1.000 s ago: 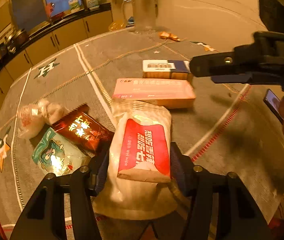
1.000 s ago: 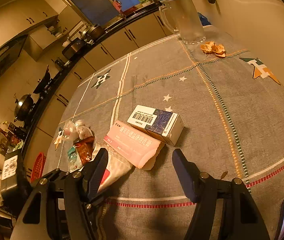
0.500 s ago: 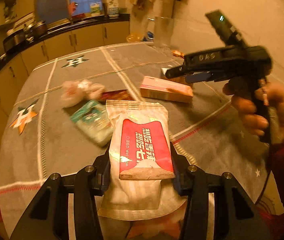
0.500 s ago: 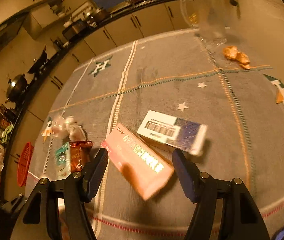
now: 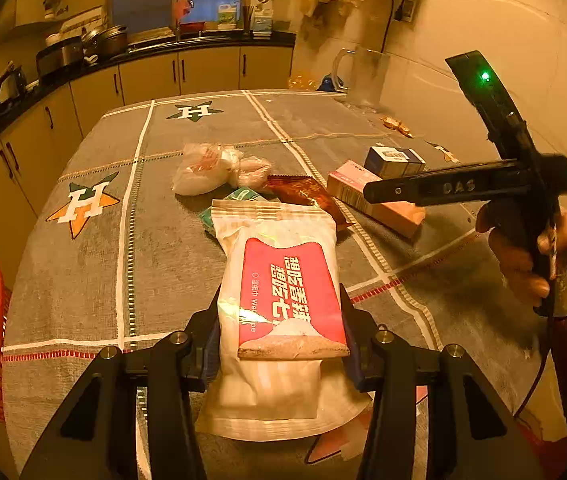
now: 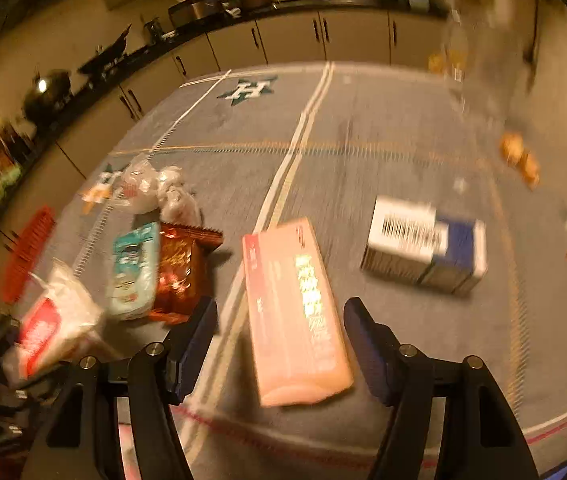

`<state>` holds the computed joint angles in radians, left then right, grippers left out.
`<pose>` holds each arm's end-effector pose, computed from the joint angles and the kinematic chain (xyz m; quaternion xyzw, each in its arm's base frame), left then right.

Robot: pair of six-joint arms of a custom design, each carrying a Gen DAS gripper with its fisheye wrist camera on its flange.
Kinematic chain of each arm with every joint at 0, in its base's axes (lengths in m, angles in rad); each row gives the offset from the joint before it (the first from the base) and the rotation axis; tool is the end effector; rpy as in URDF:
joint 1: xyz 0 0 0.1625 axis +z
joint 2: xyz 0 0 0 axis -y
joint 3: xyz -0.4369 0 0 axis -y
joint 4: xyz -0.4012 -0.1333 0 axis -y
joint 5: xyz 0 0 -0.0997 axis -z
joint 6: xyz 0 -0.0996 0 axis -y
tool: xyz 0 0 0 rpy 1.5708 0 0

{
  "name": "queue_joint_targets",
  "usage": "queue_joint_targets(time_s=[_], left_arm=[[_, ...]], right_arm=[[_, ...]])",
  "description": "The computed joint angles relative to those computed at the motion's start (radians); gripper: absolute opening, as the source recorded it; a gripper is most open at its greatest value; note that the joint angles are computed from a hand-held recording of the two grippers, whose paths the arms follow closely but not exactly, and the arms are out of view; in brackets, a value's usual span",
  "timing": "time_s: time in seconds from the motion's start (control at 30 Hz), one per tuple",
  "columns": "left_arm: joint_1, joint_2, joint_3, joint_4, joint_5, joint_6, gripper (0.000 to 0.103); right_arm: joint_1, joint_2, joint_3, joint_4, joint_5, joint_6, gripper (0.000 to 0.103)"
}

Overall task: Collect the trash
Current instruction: 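Grasp the pink box with the right gripper while the left holds the wipes, then lift the wipes packet and pink box off the table with both grippers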

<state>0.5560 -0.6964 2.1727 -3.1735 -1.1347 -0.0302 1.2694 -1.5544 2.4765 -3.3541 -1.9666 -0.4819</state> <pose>-0.3180 -0.4040 -0.0336 0.4485 0.8651 -0.1612 0.1563 -0.0234 -0.3951 0.2954 -0.0014 -0.8947 0.3101 0.3214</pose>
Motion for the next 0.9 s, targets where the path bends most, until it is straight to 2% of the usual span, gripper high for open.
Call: queue_joint_targets(time_s=[0.1,0.13,0.2,0.23,0.4,0.57,0.77,0.9], left_arm=[[-0.004,0.001,0.005,-0.011,0.017,-0.004,0.047],[-0.003,0.000,0.006,-0.013,0.016,-0.006,0.047],[-0.005,0.000,0.009,-0.018,0.022,-0.016,0.047],[-0.004,0.000,0.008,-0.020,0.023,-0.022,0.047],[-0.007,0.007,0.009,-0.036,0.038,-0.039,0.047],[-0.018,0.011,0.015,-0.048,0.059,-0.045,0.047],[-0.026,0.009,0.029,-0.061,0.082,-0.063,0.047],[-0.033,-0.002,0.047,-0.068,0.093,-0.081,0.047]], right_arm=[[0.017,0.062,-0.015,-0.053,-0.061,-0.022,0.071],[0.018,0.076,-0.016,-0.064,-0.072,-0.030,0.068],[0.018,0.104,-0.015,-0.096,-0.102,-0.035,0.056],[0.016,0.111,-0.019,-0.103,-0.105,-0.035,0.055],[0.021,0.079,0.038,-0.174,-0.071,-0.028,0.054],[0.034,0.047,0.108,-0.236,-0.045,0.019,0.054],[0.122,0.120,0.167,-0.412,-0.129,0.043,0.054],[0.139,0.116,0.187,-0.414,-0.118,0.074,0.054]])
